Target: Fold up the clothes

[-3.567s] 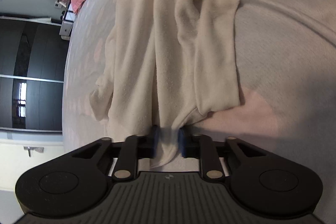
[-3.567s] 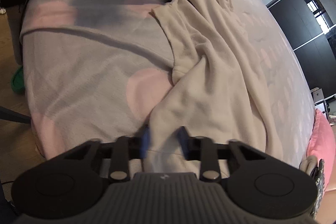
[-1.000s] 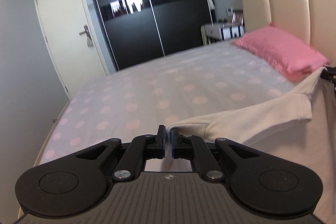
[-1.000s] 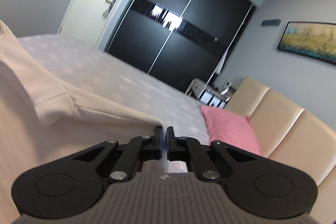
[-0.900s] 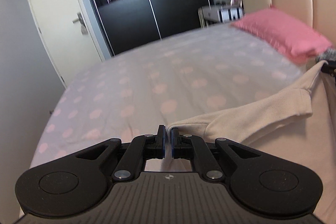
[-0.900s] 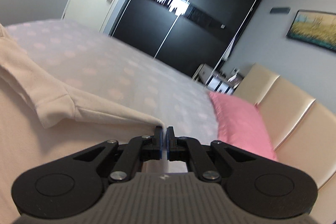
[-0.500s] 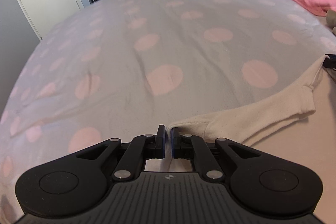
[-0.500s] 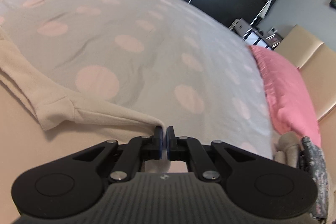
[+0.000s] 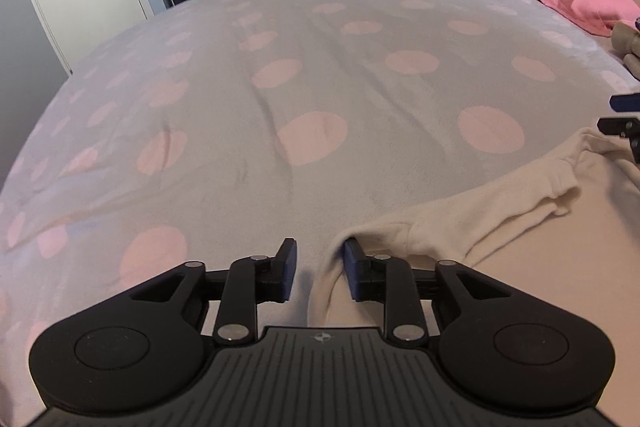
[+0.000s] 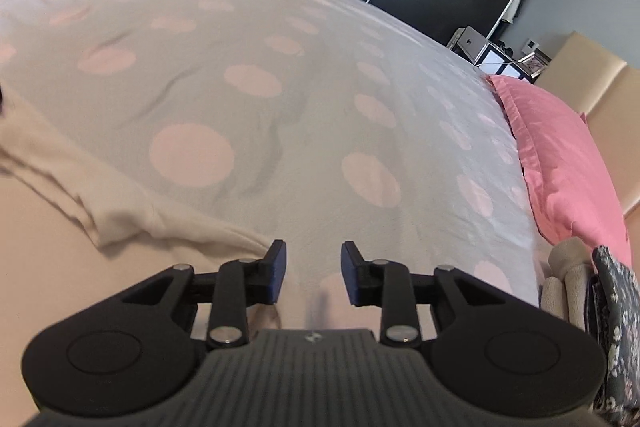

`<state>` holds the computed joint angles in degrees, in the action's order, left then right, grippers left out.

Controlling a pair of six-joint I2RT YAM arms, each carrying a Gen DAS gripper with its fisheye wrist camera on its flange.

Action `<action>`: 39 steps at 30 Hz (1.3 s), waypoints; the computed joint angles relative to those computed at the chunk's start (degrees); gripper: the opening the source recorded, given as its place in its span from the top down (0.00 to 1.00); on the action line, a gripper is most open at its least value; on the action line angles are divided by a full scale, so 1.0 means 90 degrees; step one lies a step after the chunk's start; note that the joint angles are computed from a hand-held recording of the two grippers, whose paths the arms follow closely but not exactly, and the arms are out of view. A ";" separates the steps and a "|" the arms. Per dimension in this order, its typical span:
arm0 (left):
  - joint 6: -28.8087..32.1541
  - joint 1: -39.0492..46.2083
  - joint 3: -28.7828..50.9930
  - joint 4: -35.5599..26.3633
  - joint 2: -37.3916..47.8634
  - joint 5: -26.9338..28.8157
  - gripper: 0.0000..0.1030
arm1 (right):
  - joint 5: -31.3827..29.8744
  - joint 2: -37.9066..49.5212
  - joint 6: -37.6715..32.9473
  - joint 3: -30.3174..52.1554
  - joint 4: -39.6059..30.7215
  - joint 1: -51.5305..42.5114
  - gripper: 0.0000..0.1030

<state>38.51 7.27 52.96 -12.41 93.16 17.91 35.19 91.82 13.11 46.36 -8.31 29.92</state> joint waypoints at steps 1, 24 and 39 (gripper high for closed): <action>0.0048 0.0025 -0.0078 -0.0021 -0.0138 0.0029 0.75 | -0.0102 -0.0183 0.0055 -0.0080 -0.0001 0.0037 0.70; -0.1197 -0.0526 -0.0352 0.1015 0.0622 0.0541 0.75 | -0.1700 0.1202 0.0164 0.0601 0.1166 0.0288 0.92; -0.0194 0.0429 -0.0322 -0.1216 -0.1325 0.0410 0.75 | -0.1106 -0.1580 0.1154 -0.0019 -0.1519 0.0513 0.92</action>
<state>36.76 11.13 50.06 -23.35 81.24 21.60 25.24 77.60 23.50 46.19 -21.98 34.54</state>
